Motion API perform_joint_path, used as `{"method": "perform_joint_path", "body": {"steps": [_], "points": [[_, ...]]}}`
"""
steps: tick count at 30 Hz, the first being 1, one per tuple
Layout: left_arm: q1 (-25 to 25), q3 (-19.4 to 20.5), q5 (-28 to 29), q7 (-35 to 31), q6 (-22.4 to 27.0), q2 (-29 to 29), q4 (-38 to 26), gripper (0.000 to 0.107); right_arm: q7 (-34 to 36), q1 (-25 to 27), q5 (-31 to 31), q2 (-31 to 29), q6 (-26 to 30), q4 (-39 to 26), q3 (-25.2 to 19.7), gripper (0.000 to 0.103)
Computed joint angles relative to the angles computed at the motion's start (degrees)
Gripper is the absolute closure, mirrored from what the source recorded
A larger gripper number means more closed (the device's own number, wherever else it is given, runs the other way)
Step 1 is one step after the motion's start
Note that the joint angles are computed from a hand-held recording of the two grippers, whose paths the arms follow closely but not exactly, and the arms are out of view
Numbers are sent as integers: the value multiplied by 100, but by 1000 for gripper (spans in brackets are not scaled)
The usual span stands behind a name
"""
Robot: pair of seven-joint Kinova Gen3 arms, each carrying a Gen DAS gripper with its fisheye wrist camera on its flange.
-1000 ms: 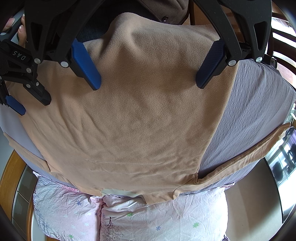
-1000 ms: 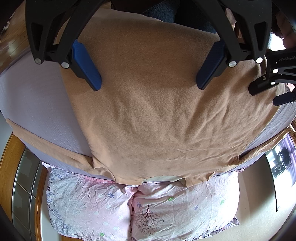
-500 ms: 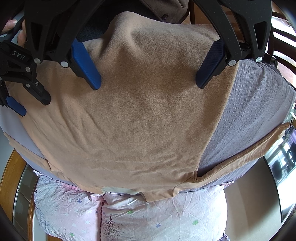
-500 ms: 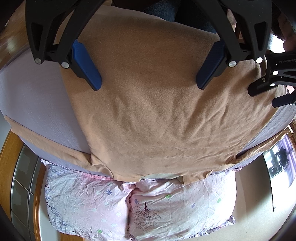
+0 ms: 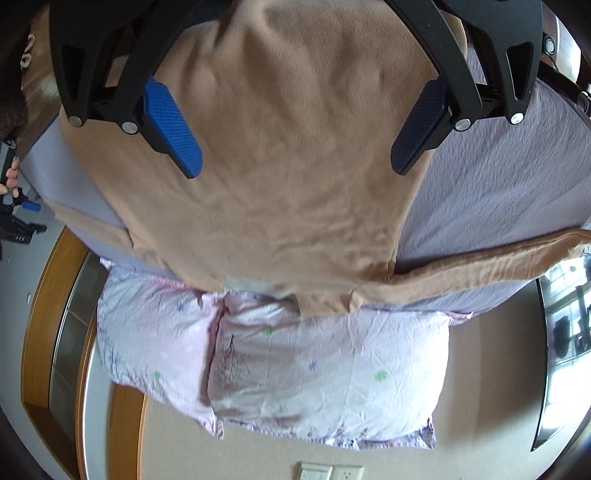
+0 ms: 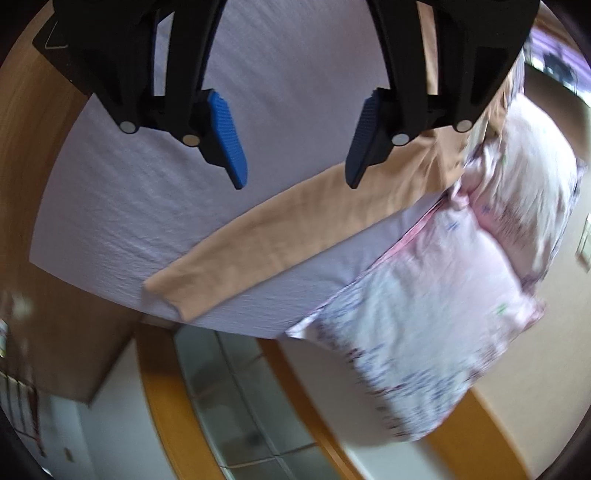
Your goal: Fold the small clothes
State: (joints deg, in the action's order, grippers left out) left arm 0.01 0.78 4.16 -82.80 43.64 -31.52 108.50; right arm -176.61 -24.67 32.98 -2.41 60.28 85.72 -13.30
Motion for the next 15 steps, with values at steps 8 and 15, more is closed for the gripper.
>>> {"method": "perform_joint_path", "body": {"steps": [8,15], "points": [[699,-1009,710,-509,-765,102,69,6,373,927,-1410,460,-263,-150,865,63],[1315,-1929,1509,-1233,-1023,300,29,6,112,866,-1162,809,-362,-193,1011,97]]}}
